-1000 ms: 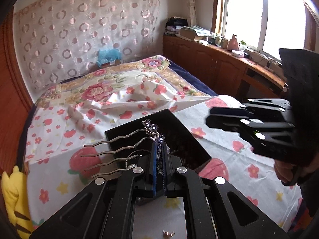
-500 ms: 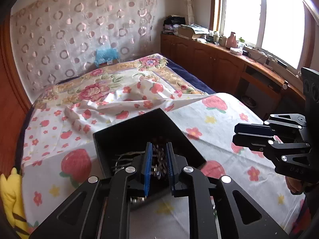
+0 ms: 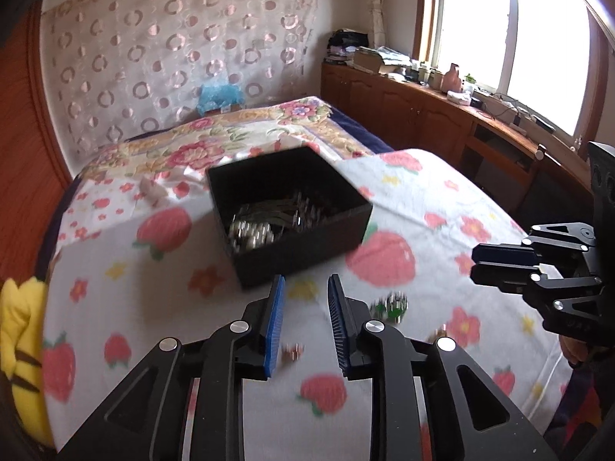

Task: Organize jewelry
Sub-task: 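Grasp the small pink brooch with the left tool while the right grasps the jade bangle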

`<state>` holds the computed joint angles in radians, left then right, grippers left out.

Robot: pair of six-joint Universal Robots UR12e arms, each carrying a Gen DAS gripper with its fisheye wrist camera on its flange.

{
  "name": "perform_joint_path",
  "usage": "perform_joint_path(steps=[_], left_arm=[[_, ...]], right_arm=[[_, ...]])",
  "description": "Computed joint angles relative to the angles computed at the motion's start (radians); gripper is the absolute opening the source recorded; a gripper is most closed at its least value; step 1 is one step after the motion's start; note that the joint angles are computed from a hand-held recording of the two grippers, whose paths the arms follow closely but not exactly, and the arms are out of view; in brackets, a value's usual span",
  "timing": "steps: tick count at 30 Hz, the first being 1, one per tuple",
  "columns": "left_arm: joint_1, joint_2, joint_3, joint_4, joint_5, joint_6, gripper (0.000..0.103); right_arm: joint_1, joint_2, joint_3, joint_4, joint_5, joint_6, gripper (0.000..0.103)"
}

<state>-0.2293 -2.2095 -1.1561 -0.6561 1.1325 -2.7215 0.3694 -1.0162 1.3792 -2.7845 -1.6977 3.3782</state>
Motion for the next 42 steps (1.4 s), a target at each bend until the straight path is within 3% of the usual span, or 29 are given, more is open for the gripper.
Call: perform_joint_path(steps=[4,8,14,17,19,20,21,26,38,42], left_arm=[[0.009,0.031,-0.062,0.024,0.011,-0.013,0.022],[0.013,0.045,-0.094,0.027,0.027,-0.018,0.023],[0.02,0.063,-0.136,0.019,0.039,-0.003,0.026],[0.02,0.062,-0.138,0.016,0.042,-0.003,0.028],[0.019,0.057,-0.13,0.009,0.044,-0.008,0.028],[0.018,0.055,-0.127,0.008,0.046,-0.009,0.029],[0.017,0.053,-0.124,0.006,0.048,-0.008,0.029],[0.007,0.041,-0.103,-0.008,0.072,0.009,0.034],[-0.018,-0.012,-0.015,-0.075,0.142,0.029,0.034],[-0.021,-0.016,-0.014,-0.072,0.15,0.032,0.025]], right_arm=[[0.012,-0.013,0.024,0.01,0.009,0.012,0.019],[0.024,-0.021,0.044,0.031,0.025,0.01,0.031],[0.034,-0.017,0.042,0.098,0.062,-0.026,0.031],[0.04,-0.007,0.025,0.143,0.046,-0.043,0.031],[0.041,-0.002,0.016,0.161,0.038,-0.042,0.028],[0.042,0.0,0.014,0.166,0.029,-0.042,0.015],[0.042,0.003,0.012,0.169,0.023,-0.042,0.011],[0.048,0.007,0.016,0.15,-0.037,-0.032,0.009],[0.042,0.002,0.037,0.11,-0.02,-0.002,0.009],[0.041,0.001,0.038,0.108,-0.019,-0.003,0.009]])
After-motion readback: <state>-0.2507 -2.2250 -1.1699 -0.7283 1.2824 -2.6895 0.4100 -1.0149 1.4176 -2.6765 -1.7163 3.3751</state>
